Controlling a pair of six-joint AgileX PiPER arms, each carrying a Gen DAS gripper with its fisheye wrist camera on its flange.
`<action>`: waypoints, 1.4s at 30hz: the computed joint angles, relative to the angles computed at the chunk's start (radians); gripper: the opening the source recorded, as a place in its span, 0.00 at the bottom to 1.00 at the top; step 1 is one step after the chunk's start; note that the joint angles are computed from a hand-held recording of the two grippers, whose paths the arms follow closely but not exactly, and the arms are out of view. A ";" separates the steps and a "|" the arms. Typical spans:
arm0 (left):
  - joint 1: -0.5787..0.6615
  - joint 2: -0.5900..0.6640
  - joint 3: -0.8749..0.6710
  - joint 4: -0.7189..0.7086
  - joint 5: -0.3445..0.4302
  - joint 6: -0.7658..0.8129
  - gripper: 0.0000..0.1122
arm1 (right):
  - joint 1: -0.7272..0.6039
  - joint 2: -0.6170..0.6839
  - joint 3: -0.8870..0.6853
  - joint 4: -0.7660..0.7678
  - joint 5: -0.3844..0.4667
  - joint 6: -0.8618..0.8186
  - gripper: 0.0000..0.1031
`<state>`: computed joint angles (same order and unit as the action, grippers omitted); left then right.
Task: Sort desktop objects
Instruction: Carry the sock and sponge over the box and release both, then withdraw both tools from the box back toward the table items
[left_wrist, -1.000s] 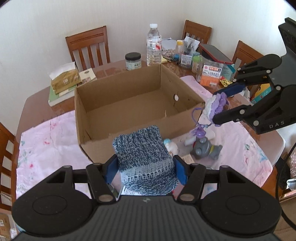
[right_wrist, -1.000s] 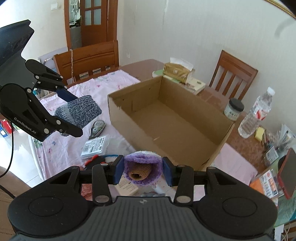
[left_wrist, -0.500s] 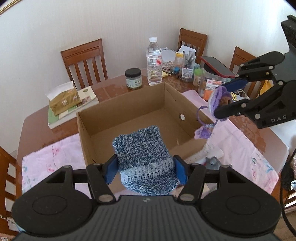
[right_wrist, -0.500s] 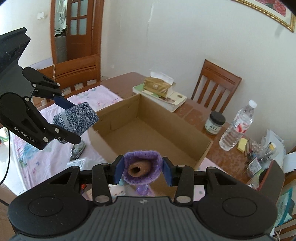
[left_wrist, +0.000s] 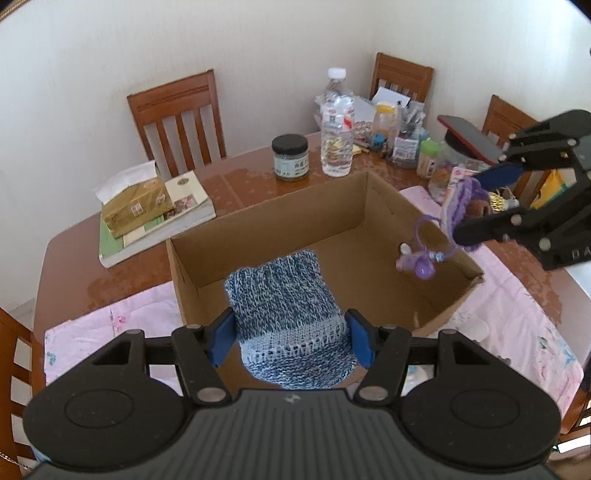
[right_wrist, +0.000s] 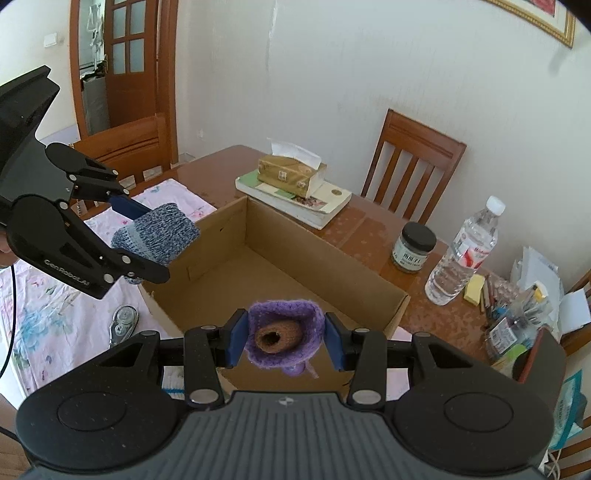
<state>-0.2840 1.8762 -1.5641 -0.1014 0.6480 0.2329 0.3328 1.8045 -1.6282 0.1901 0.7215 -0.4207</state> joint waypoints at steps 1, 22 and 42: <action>0.002 0.015 -0.013 -0.005 0.005 0.006 0.56 | 0.001 0.018 -0.017 -0.004 0.010 0.006 0.48; 0.011 0.249 -0.243 0.064 0.102 -0.061 0.79 | 0.015 0.264 -0.229 -0.060 0.171 0.130 0.51; -0.002 0.052 -0.002 0.085 -0.018 -0.005 0.86 | 0.030 0.139 -0.069 -0.024 0.023 0.104 1.00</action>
